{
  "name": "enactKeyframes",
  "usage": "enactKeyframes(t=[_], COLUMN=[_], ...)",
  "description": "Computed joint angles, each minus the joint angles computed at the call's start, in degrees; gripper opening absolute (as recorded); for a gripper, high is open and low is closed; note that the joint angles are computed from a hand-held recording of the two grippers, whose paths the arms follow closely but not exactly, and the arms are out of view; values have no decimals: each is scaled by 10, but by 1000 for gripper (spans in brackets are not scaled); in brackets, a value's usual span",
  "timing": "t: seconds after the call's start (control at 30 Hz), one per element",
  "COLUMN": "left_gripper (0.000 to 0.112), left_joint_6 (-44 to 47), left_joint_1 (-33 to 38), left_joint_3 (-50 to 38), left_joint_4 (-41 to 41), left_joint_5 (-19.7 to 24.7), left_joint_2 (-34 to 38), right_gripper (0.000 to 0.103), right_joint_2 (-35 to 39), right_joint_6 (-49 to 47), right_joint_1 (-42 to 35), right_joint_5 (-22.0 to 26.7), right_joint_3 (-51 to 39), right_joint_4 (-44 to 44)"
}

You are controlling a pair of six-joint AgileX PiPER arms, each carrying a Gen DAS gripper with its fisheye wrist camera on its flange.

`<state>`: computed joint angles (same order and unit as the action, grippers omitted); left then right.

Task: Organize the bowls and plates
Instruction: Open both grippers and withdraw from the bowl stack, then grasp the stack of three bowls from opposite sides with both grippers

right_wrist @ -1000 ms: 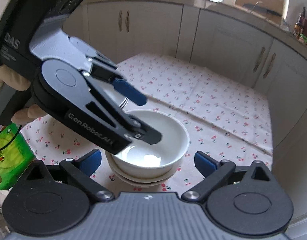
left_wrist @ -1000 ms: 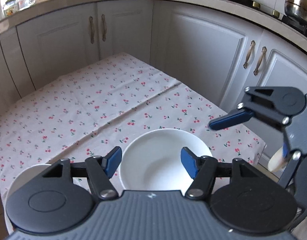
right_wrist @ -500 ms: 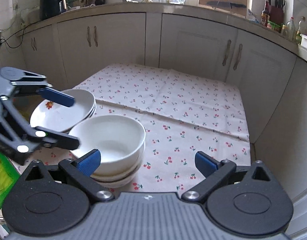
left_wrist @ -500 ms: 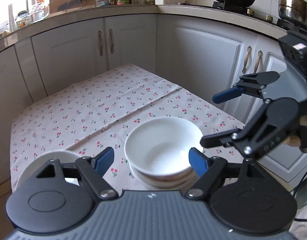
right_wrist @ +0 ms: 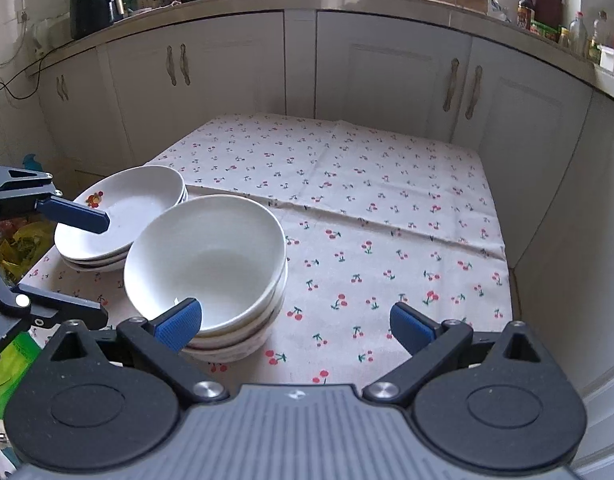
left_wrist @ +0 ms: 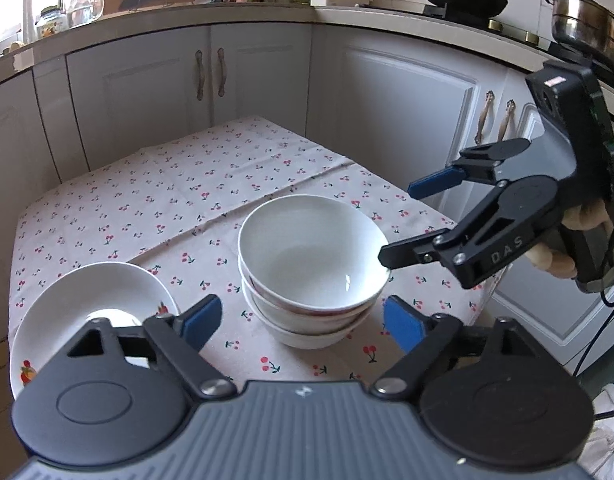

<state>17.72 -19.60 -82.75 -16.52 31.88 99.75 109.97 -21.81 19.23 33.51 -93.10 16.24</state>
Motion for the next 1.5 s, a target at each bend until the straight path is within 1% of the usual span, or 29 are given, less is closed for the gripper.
enactKeyframes(t=[0.07, 0.13, 0.27, 0.33, 0.43, 0.5, 0.63, 0.73, 0.83, 0.87, 0.93, 1.1, 1.2, 1.3, 1.37, 1.43, 1.5], left_gripper=[94, 95, 97, 97, 97, 97, 97, 97, 97, 97, 98, 102, 102, 103, 103, 102, 101], left_joint_6=[16, 37, 69, 86, 108, 109, 114, 116, 124, 128, 139, 172, 202, 248, 249, 243, 255], left_joint_1=[1, 2, -2, -2, 4, 4, 7, 8, 8, 6, 2, 8, 13, 22, 25, 27, 32], left_joint_3=[9, 16, 30, 35, 24, 16, -18, -39, -52, -53, -56, -82, -99, -112, -135, -166, -187], left_joint_4=[-10, -19, -19, -25, -48, -48, -41, -31, -26, -22, -11, -29, -48, -79, -76, -67, -71], left_joint_5=[-10, -15, -22, -26, -13, -9, 11, 27, 40, 37, 34, 58, 73, 80, 98, 129, 146], left_joint_2=[-2, -1, 4, 11, 33, 47, 87, 112, 128, 131, 136, 152, 163, 176, 188, 202, 214], right_gripper=[102, 103, 103, 103, 103, 103, 103, 103, 103, 103, 103, 103, 103, 103, 103, 103, 103], right_joint_2=[-9, -19, -31, -31, -20, -4, 33, 59, 78, 85, 95, 110, 108, 103, 101, 104, 109], right_joint_6=[-23, -54, -125, -139, -124, -106, -34, -17, -18, -19, -25, -58, -91, -118, -137, -148, -172], right_joint_1=[-7, -16, -33, -34, -25, -18, 7, 14, 19, 20, 22, 15, 10, 5, 0, -1, -5], right_joint_5=[-1, 0, 23, 33, 40, 45, 39, 50, 63, 68, 78, 91, 83, 72, 65, 73, 87], right_joint_3=[9, 18, 32, 38, 39, 30, 9, -10, -30, -39, -52, -72, -63, -51, -44, -51, -63], right_joint_4=[29, 67, 145, 156, 123, 94, -10, -43, -57, -61, -64, -34, -11, 8, 21, 25, 35])
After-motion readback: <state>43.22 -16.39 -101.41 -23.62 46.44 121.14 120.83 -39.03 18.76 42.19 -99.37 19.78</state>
